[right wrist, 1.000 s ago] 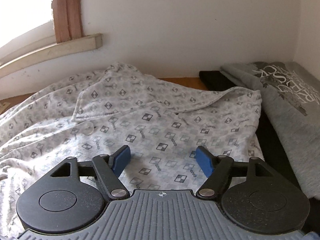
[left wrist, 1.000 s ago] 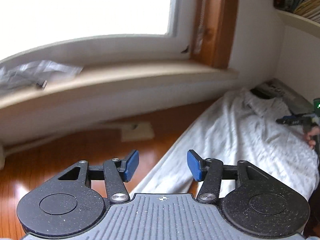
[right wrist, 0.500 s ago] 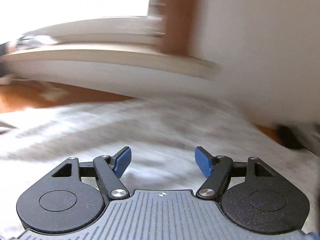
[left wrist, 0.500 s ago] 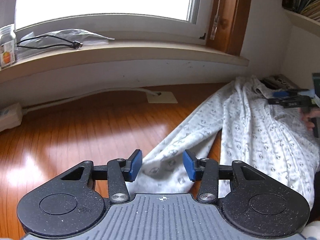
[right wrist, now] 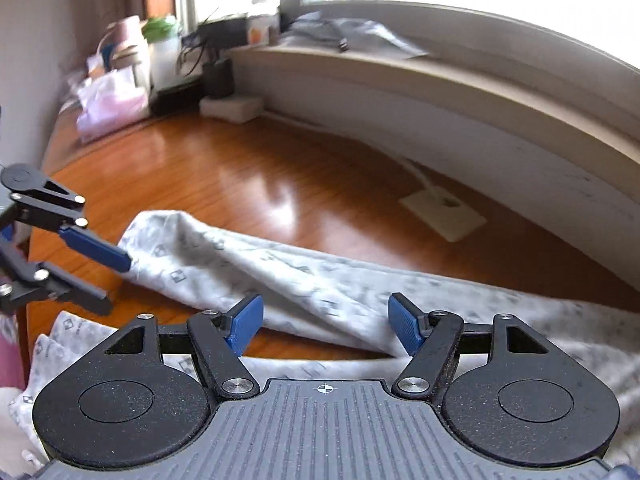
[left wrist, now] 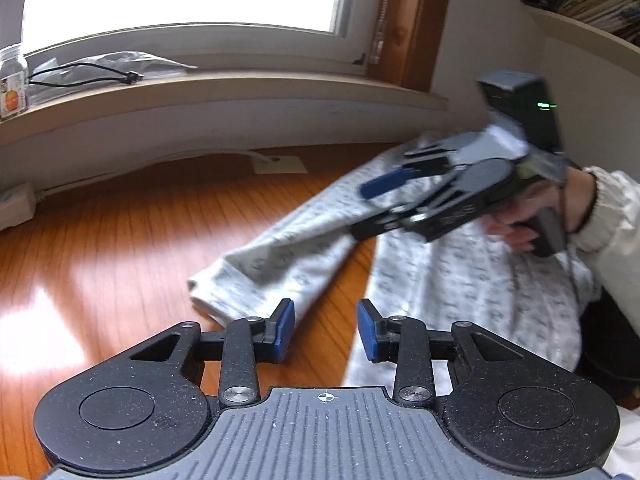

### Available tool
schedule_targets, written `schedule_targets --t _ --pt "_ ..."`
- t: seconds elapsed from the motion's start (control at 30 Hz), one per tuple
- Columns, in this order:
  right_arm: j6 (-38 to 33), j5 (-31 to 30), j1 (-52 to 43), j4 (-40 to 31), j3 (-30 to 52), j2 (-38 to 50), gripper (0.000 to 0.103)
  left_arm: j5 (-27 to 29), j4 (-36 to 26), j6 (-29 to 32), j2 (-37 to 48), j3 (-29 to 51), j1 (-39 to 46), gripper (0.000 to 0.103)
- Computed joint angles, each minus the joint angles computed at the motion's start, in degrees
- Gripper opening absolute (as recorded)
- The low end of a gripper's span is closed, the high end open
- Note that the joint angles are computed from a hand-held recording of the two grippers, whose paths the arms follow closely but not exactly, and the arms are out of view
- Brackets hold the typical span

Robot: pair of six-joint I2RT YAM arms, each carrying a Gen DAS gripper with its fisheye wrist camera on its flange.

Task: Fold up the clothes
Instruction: 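Grasp the patterned robe edge with the right gripper and lift it up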

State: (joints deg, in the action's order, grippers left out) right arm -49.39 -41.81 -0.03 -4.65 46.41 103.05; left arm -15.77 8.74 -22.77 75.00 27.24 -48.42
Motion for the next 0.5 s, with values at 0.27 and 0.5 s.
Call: schedule_targets --t 0.27,0.5 --pt "1.90 0.88 1.24 5.74 -0.27 -0.06 0.002 0.16 2.07 -1.37 2.16 -0.73 -4.12 0.038" --pt "17.37 -3.39 -6.12 21.33 -1.66 -5.96 0.002 1.33 5.09 -0.79 7.13 1.20 -4.69 0.041"
